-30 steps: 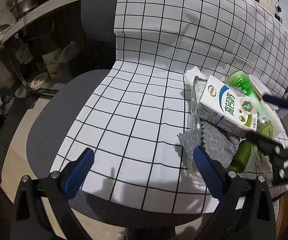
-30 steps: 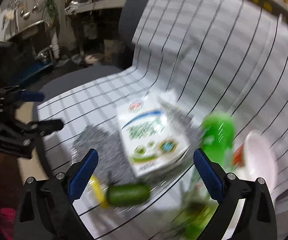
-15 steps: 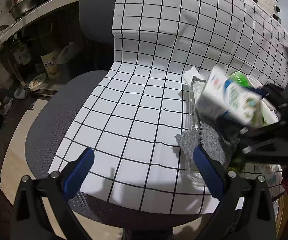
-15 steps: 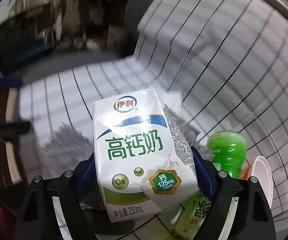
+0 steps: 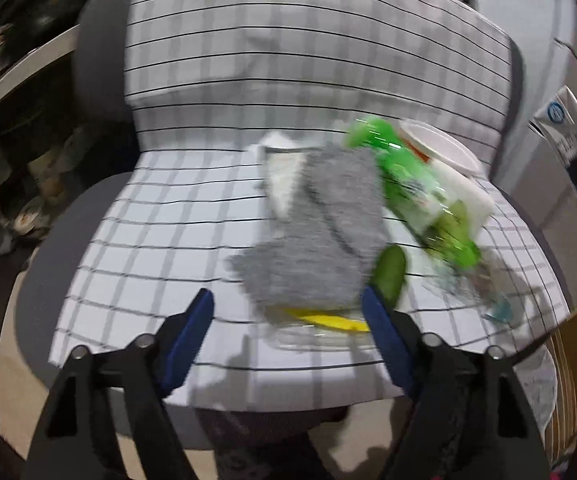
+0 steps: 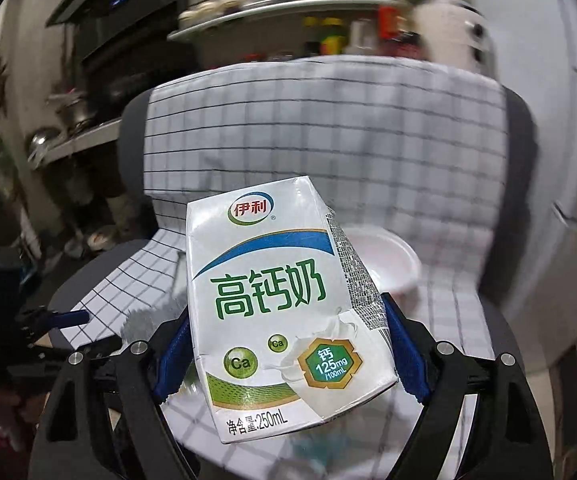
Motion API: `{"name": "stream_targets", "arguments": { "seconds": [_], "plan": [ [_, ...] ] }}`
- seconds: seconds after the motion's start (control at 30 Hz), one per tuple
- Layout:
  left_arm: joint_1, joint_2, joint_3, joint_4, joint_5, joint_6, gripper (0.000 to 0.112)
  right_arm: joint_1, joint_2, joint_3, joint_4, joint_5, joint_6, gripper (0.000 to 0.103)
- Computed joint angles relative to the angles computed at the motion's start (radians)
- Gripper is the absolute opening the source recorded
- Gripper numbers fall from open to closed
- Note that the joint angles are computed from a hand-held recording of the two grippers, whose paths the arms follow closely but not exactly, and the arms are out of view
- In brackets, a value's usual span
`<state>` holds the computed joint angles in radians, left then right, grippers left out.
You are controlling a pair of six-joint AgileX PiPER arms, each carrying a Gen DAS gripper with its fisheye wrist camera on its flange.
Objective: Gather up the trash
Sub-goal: 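Lift the milk carton with the right tool while the left tool grasps the green cucumber, then carry both items over the trash bin and open both tools to drop them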
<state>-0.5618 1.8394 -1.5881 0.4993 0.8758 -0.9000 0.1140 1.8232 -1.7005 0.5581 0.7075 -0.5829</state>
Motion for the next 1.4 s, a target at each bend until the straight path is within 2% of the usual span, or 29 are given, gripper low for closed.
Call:
{"name": "stream_targets", "arguments": {
  "seconds": [0.13, 0.23, 0.3, 0.43, 0.6, 0.7, 0.83, 0.97, 1.17, 1.4],
  "plan": [
    [-0.044, 0.088, -0.103, -0.042, -0.014, 0.099, 0.049, -0.037, -0.053, 0.109, 0.020, -0.048, -0.011, 0.084],
    [-0.076, 0.184, -0.217, -0.045, 0.028, 0.162, 0.033, -0.062, -0.050, 0.134, 0.051, -0.046, -0.026, 0.084],
    [-0.073, 0.237, -0.276, -0.065, 0.052, 0.195, 0.031, -0.074, -0.042, 0.134, 0.058, -0.042, -0.029, 0.084],
    [-0.066, 0.289, -0.329, -0.050, 0.081, 0.202, 0.030, -0.101, -0.031, 0.140, 0.088, -0.030, -0.050, 0.084],
    [-0.063, 0.311, -0.338, -0.042, 0.062, 0.234, 0.032, -0.122, -0.021, 0.152, 0.115, -0.022, -0.062, 0.084],
    [-0.055, 0.318, -0.340, -0.047, 0.036, 0.243, 0.030, -0.134, -0.019, 0.158, 0.135, -0.009, -0.066, 0.084],
    [-0.019, 0.184, -0.168, -0.107, -0.135, 0.180, 0.028, -0.154, -0.037, 0.178, 0.166, -0.004, -0.083, 0.084],
    [-0.008, 0.059, -0.050, -0.124, -0.228, 0.121, 0.027, -0.169, -0.055, 0.194, 0.183, -0.005, -0.090, 0.084],
    [-0.058, -0.011, -0.013, 0.016, -0.193, -0.004, 0.026, -0.180, -0.085, 0.232, 0.198, -0.018, -0.100, 0.084],
    [-0.112, 0.068, -0.114, -0.026, -0.178, 0.037, 0.026, -0.218, -0.134, 0.290, 0.177, -0.040, -0.098, 0.084]
  ]
}}
